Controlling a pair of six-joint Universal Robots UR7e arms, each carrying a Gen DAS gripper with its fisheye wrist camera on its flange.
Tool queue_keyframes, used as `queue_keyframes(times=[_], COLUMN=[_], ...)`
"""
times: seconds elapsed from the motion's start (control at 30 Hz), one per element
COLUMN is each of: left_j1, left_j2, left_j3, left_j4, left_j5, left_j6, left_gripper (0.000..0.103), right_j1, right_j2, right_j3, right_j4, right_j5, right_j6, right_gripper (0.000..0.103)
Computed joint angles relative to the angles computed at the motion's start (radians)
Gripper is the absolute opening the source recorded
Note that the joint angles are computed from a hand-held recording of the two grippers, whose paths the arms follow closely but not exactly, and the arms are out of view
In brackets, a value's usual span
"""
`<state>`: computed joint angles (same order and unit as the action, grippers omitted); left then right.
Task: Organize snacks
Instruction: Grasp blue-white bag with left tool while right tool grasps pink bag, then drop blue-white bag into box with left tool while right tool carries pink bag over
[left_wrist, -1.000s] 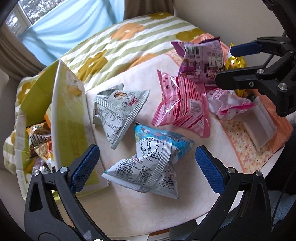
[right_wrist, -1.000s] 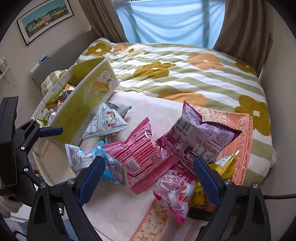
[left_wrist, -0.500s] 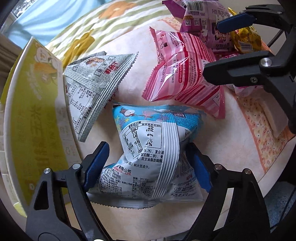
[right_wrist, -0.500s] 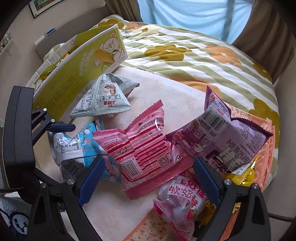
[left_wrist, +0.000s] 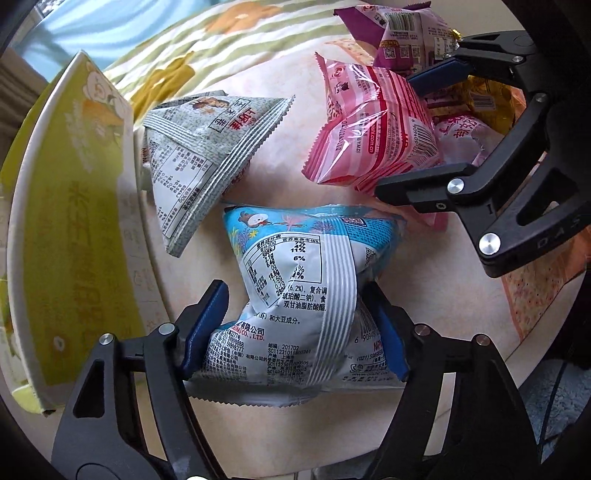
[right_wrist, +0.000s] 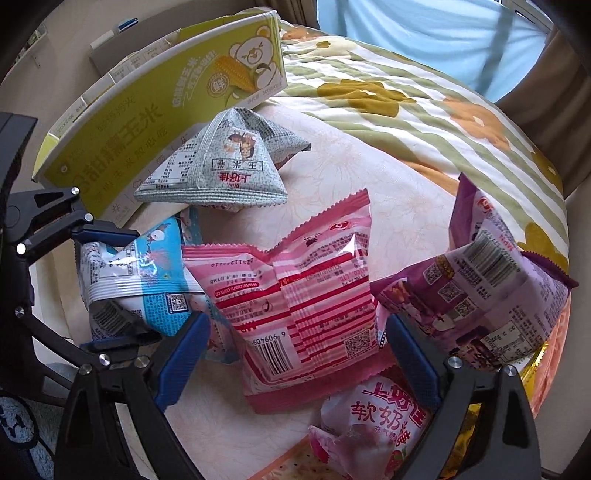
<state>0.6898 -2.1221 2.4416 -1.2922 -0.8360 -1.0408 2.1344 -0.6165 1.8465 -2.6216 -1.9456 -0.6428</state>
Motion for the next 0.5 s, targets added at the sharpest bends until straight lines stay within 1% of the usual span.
queue_keyframes(times=[0.2, 0.23, 0.27, 0.3, 0.37, 0.5], left_j1=[-0.013, 0.014, 0.019, 0.018, 0.012, -0.001], left_j2=[-0.022, -0.004, 0.001, 0.003, 0.0, 0.001], left_j3=[0.0, -0.003, -0.004, -0.005, -0.001, -0.006], left_j4=[0.036, 0.004, 0.0, 0.003, 0.004, 0.027], left_j5=[-0.008, 0.006, 0.01, 0.012, 0.013, 0.015], left_j6=[-0.047, -0.022, -0.02, -0.026, -0.043, -0.067], left_gripper=[0.072, 0.072, 0.072, 0.072, 0.072, 0.072], right_j1=[-0.001, -0.001, -0.001, 0.001, 0.001, 0.004], right_j2=[0.021, 0.022, 0.023, 0.024, 0.024, 0.009], right_j3=[-0.001, 0.0, 0.002, 0.004, 0.009, 0.035], right_j4=[-0.026, -0.036, -0.047, -0.054, -0.074, -0.11], right_j5=[-0.021, -0.022, -0.027, -0.034, -0.04, -0.03], right_j6=[-0.016, -0.018, -0.019, -0.019, -0.028, -0.029], right_gripper=[0.094, 0.091, 0.086, 0.083, 0.071, 0.067])
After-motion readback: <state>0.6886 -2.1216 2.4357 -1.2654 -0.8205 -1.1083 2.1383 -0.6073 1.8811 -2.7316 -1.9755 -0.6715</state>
